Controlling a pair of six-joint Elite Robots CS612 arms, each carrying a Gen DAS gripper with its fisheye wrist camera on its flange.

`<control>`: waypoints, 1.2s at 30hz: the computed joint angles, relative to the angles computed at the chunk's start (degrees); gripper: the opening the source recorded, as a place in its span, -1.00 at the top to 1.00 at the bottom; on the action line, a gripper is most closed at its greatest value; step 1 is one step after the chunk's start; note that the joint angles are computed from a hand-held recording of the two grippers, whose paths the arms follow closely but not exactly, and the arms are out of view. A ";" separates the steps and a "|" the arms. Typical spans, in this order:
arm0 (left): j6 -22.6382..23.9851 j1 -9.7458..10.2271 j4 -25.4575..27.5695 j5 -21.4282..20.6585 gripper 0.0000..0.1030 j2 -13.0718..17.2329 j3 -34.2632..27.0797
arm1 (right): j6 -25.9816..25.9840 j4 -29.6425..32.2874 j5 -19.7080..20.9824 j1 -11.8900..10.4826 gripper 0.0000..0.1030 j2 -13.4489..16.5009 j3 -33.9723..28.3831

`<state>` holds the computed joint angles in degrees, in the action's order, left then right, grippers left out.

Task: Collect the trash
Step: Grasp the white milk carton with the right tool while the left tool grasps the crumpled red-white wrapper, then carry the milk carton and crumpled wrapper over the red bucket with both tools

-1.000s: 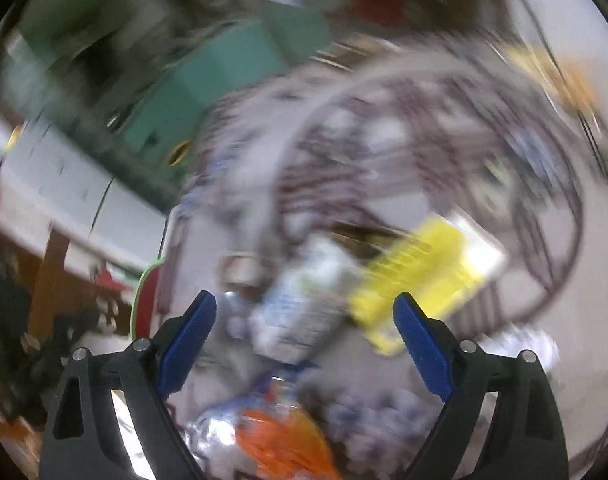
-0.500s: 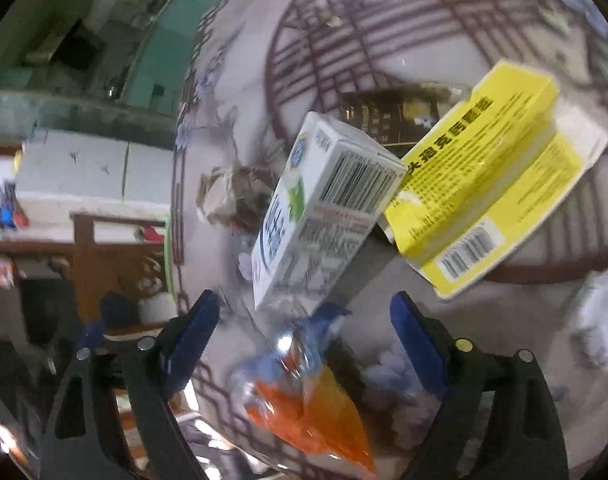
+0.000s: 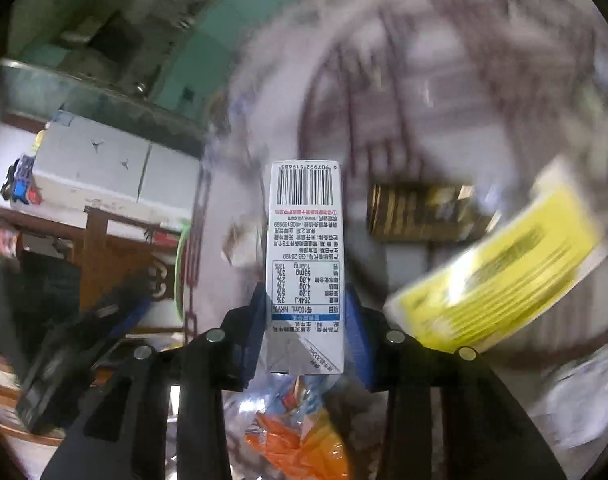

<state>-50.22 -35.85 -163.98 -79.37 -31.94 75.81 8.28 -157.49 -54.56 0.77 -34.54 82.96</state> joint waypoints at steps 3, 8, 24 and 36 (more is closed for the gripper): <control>1.59 0.19 4.74 -1.09 -0.68 3.11 -5.59 | -0.26 -6.69 -3.62 -0.48 0.29 -1.41 2.21; 2.32 0.85 10.12 -4.26 -0.61 6.48 -11.04 | -0.22 -9.19 -8.51 -0.98 0.29 -1.85 3.07; 7.45 -0.18 -0.76 -1.60 0.41 1.34 -3.20 | -5.99 -0.33 -14.33 0.73 0.20 0.01 -1.76; 6.16 -1.49 -7.69 5.03 0.41 -4.02 4.94 | -6.57 -9.10 -11.07 1.29 0.24 -3.34 2.73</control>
